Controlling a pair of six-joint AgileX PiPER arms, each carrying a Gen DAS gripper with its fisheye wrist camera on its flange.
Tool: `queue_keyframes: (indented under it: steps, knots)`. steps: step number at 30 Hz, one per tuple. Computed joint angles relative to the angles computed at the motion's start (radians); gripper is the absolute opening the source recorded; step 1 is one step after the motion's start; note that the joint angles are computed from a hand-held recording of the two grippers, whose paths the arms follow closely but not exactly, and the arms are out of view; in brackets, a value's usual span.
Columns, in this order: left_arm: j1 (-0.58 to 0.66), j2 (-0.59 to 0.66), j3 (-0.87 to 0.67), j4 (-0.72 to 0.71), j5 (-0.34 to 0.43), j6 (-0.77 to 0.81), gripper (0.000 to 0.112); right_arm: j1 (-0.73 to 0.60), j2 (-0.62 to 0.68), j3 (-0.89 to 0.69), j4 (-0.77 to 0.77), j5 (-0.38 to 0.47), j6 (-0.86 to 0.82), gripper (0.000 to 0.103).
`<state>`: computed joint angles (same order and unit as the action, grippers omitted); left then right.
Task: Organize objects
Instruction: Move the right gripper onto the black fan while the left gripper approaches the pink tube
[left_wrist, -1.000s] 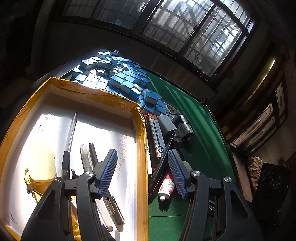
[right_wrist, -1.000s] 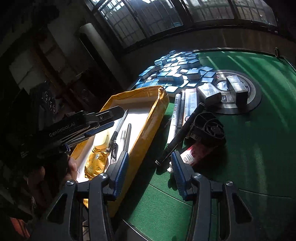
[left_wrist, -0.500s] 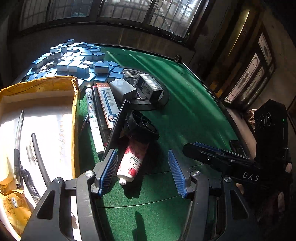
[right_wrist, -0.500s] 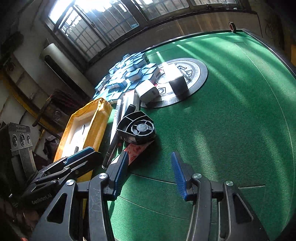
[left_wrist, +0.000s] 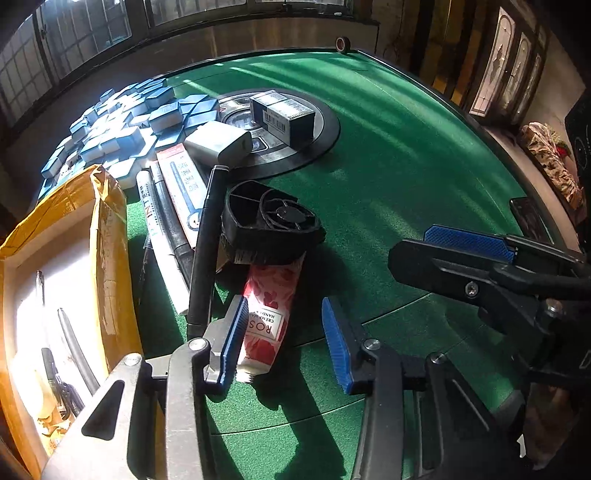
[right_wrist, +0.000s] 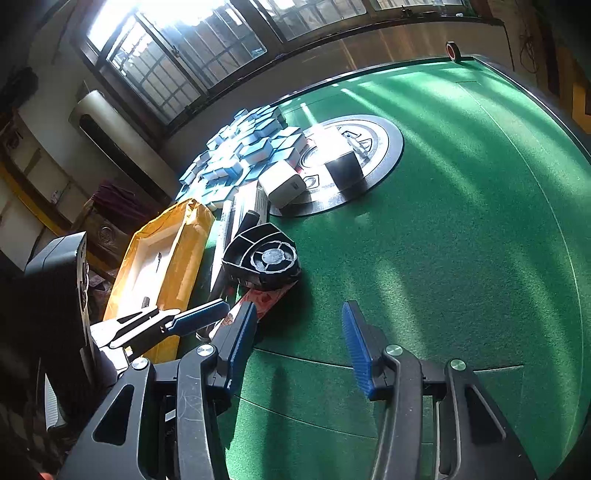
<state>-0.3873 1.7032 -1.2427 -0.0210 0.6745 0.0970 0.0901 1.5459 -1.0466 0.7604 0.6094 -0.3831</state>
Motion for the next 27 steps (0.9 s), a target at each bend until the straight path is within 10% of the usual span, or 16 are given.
queue_keyframes:
  steps: [10,27]
  knots:
    - [-0.009,-0.087,0.085,0.041,0.016,-0.013,0.008,0.031,0.01,-0.017,-0.034,-0.007,0.029,0.043]
    - [0.14,-0.189,0.212,-0.317,0.005,0.221,0.03,0.139,0.237,-0.341,-0.229,0.092,0.06,0.058]
